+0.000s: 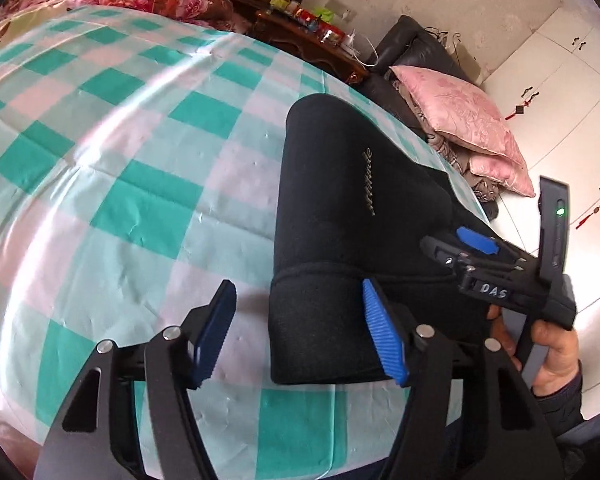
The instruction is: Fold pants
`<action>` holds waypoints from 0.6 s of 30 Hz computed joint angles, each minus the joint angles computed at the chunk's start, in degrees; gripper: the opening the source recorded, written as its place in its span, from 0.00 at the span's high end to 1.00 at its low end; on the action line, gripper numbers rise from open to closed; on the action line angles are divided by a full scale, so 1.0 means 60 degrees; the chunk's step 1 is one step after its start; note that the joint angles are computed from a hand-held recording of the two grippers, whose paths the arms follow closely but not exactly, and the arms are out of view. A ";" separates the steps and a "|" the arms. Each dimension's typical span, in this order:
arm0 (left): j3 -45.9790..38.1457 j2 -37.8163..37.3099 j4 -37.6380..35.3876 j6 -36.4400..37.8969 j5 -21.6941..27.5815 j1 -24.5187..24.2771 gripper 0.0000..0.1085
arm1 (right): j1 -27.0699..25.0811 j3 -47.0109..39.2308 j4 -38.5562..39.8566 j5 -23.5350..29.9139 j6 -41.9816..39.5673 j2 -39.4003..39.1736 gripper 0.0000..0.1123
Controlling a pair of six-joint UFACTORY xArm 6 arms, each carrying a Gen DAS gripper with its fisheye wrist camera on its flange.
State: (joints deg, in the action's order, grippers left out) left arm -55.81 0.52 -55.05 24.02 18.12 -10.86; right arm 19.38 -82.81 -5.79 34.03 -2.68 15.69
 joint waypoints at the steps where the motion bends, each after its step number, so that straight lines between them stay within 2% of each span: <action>1: -0.0080 -0.0081 -0.0198 0.0492 -0.0087 -0.0004 0.41 | -0.0003 0.0007 0.0019 -0.0014 -0.0019 0.0011 0.19; 4: -0.0540 -0.0082 0.0242 0.0528 -0.0242 0.0109 0.41 | -0.0022 -0.0033 0.0133 0.0006 -0.0090 0.0052 0.19; 7: -0.1802 0.0606 0.0804 0.0332 0.0083 0.0377 0.41 | -0.0009 -0.0054 0.0106 0.0022 -0.0103 0.0074 0.18; 10: -0.3520 0.1970 0.1317 -0.0198 0.0906 0.0697 0.41 | -0.0001 -0.0038 0.0080 0.0008 -0.0134 0.0073 0.18; 13: -0.5023 0.3199 0.0898 -0.0309 0.1941 0.0935 0.41 | -0.0005 -0.0011 0.0149 -0.0011 -0.0215 0.0068 0.17; 18: -0.6651 0.4639 0.0917 -0.0804 0.3165 0.1110 0.42 | -0.0003 0.0004 0.0232 -0.0044 -0.0278 0.0081 0.16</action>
State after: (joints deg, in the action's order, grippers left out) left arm -95.71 28.35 -49.54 19.20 37.11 -4.20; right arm 19.35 -82.78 -4.40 33.77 -4.35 16.17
